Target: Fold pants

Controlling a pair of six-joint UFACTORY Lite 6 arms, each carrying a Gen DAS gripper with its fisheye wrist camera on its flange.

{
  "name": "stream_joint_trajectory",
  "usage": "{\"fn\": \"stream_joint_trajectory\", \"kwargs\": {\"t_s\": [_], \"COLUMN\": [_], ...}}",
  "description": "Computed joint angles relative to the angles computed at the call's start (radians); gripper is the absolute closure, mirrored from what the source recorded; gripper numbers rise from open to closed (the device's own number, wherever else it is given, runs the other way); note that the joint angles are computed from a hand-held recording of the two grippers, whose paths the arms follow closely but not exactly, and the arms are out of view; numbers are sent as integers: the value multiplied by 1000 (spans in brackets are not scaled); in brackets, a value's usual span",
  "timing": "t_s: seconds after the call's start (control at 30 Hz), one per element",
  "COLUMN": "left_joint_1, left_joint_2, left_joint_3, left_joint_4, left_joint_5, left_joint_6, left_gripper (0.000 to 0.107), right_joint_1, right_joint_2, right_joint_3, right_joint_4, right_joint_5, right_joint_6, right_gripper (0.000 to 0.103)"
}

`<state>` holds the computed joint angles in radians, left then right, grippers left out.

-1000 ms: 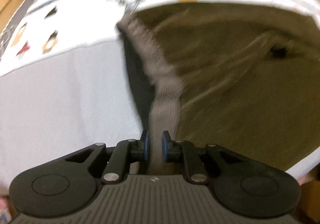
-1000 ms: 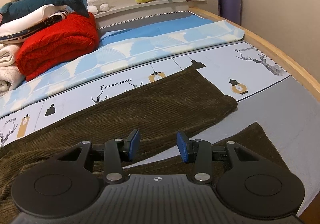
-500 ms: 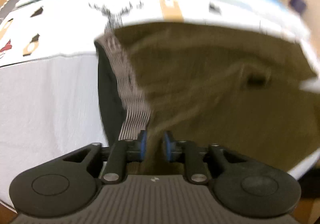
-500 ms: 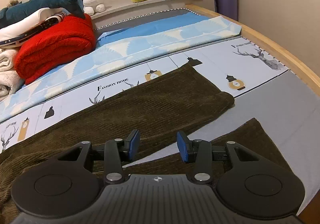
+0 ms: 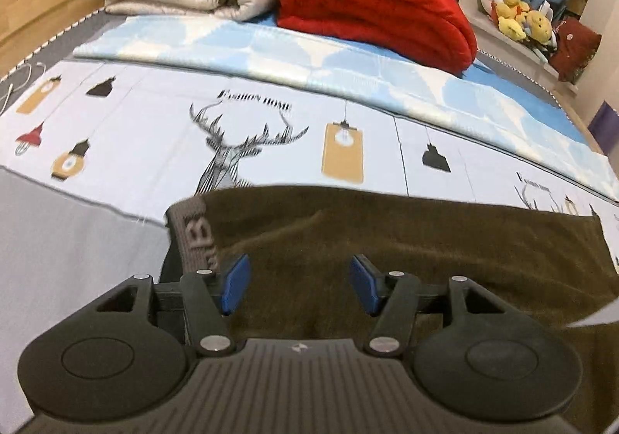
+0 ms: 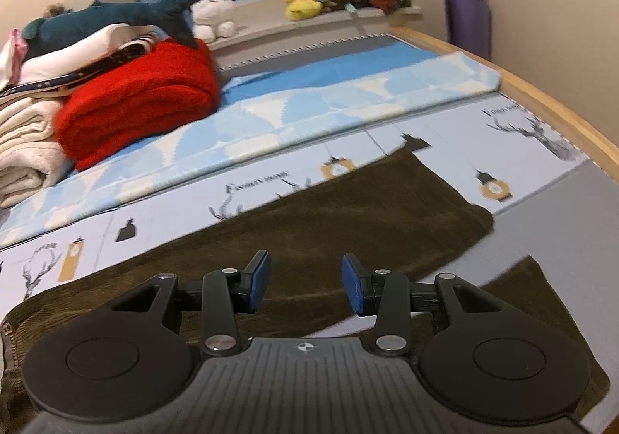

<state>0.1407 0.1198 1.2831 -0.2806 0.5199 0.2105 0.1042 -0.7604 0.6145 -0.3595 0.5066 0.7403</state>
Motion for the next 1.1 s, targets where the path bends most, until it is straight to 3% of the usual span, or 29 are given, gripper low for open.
{"fn": "stream_joint_trajectory", "kwargs": {"t_s": [0.23,0.37,0.47,0.77,0.87,0.97,1.03,1.07,1.1], "left_joint_1": [-118,-140,-152,-96,-58,-46,-50,-51,-54], "left_joint_2": [208,336,433,757,888,915,884,880,866], "left_joint_3": [129,226,321,727,914,927,867,862,843], "left_joint_4": [305,441,549,473,320,265,232,205,183], "left_joint_5": [-80,-110,-107,3,105,109,74,82,78], "left_joint_6": [-258,-360,-412,-294,-131,-45,32,83,116], "left_gripper": [43,25,23,23,23,24,55,85,98], "right_joint_1": [79,120,124,84,79,78,65,62,57], "right_joint_2": [63,108,129,152,168,168,171,173,176], "right_joint_3": [56,86,98,94,91,85,82,81,80], "right_joint_4": [-32,-83,-70,-14,-34,-50,-45,-49,-49], "right_joint_5": [-36,-41,-44,-39,-34,-34,-42,-43,-44], "right_joint_6": [39,64,27,-67,-58,-57,-77,-78,-83], "right_gripper": [60,60,60,60,60,60,60,60,60]}}
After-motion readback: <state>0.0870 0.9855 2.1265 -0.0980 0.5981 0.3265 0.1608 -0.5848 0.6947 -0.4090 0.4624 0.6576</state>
